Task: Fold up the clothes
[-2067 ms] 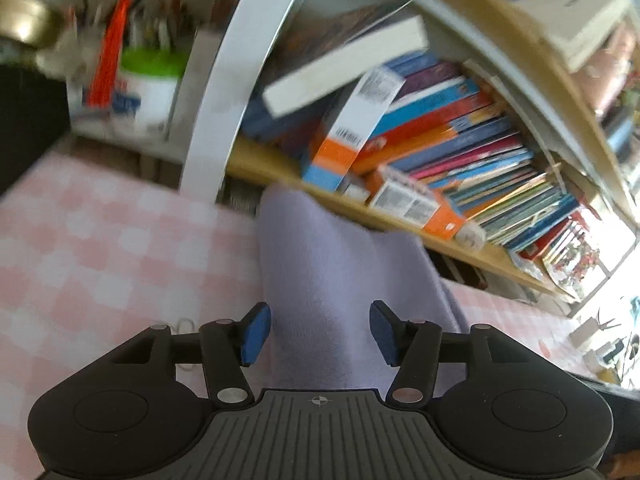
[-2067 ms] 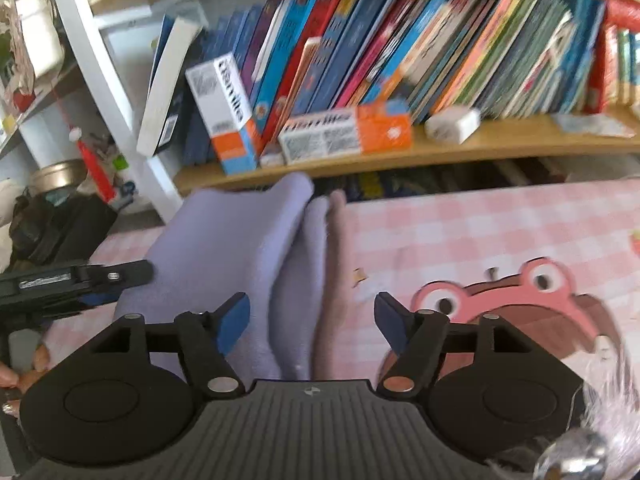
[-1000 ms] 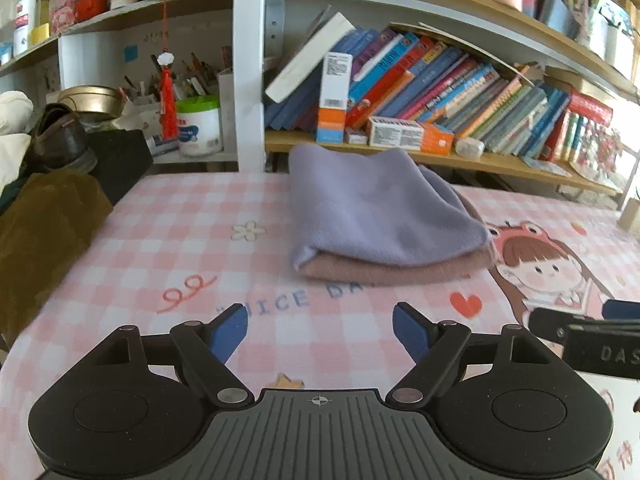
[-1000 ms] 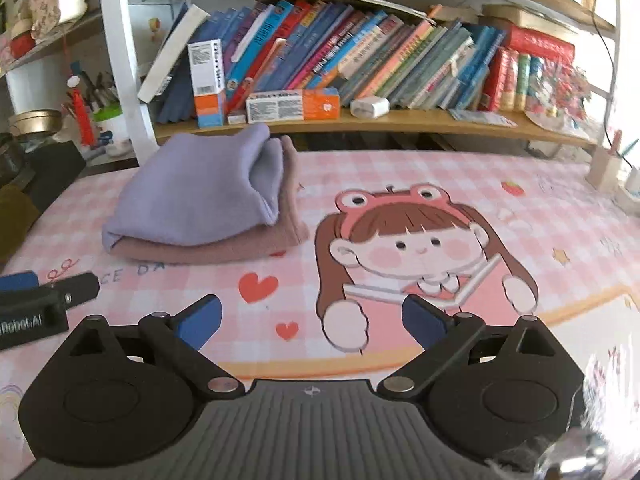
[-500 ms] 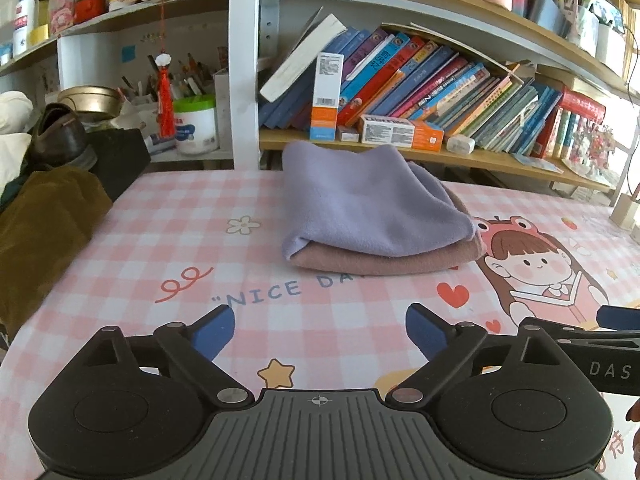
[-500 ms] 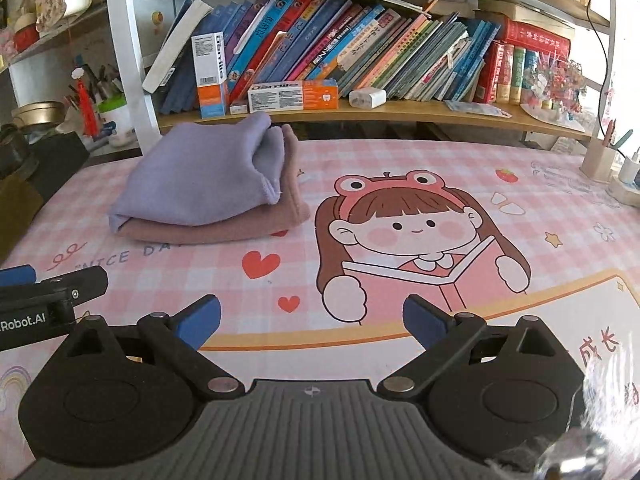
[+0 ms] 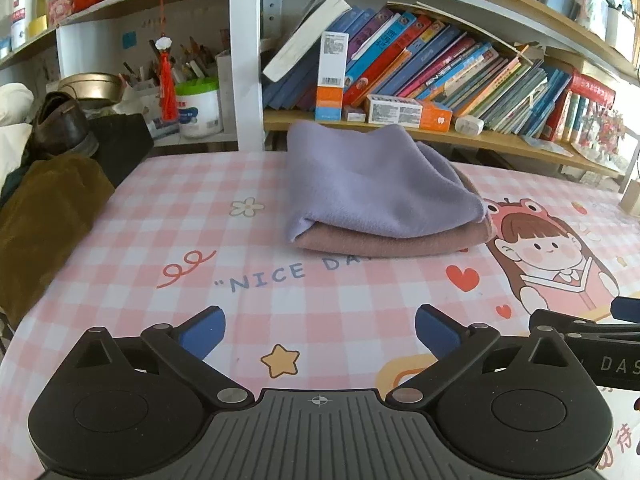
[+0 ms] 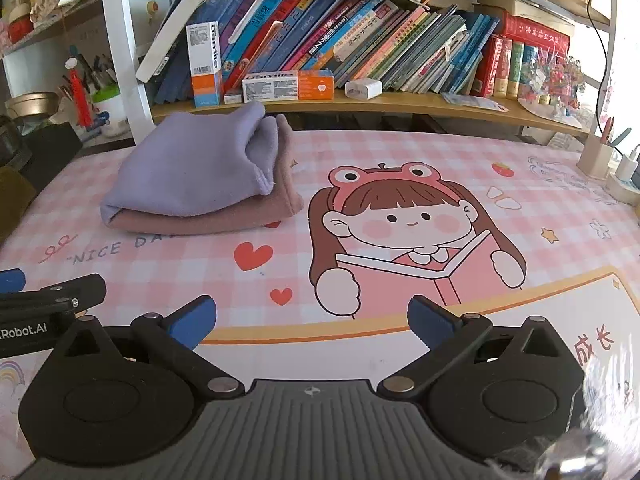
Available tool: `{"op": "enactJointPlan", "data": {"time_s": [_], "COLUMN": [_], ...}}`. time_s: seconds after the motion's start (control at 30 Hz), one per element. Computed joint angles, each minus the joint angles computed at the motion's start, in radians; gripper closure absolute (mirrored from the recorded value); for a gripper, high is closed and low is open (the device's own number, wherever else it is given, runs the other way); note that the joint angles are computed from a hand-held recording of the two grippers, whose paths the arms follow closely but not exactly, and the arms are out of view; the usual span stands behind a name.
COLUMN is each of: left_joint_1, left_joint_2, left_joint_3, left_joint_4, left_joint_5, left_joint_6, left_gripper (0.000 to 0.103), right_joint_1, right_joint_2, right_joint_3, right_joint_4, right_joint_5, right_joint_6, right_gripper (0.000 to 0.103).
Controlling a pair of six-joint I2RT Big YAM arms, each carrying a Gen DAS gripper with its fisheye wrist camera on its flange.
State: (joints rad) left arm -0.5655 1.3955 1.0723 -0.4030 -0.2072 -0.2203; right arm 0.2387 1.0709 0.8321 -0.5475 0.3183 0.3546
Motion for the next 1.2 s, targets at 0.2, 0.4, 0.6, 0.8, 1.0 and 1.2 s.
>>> {"op": "enactJointPlan", "data": {"time_s": [0.2,0.4,0.6,0.8,1.0,1.2], "left_joint_1": [0.000,0.000,0.002,0.002,0.002,0.001], "left_joint_2": [0.003,0.003,0.002,0.000,0.000,-0.004], "left_joint_3": [0.005,0.006,0.004,0.002,0.005,0.004], "left_joint_4": [-0.010,-0.013,-0.012,-0.009,-0.018,-0.022], "left_joint_5": [0.003,0.003,0.012,0.012,0.015,0.012], "left_joint_6": [-0.003,-0.001,0.001,0.001,-0.008,-0.013], "left_gripper": [0.000,0.000,0.000,0.000,0.000,0.000], "right_joint_1": [-0.003,-0.007,-0.008,-0.010,-0.009,-0.006], "right_joint_2": [0.005,0.008,0.010,0.011,0.007,0.000], "right_joint_3": [0.007,0.010,0.013,0.013,0.009,0.006], "right_joint_4": [-0.009,-0.016,-0.020,-0.024,-0.018,-0.017], "right_joint_5": [0.002,0.004,0.002,-0.003,0.000,0.005], "right_joint_6": [0.002,0.008,0.011,0.019,0.020,0.022], "right_gripper": [0.000,0.000,0.000,0.000,0.000,0.000]}}
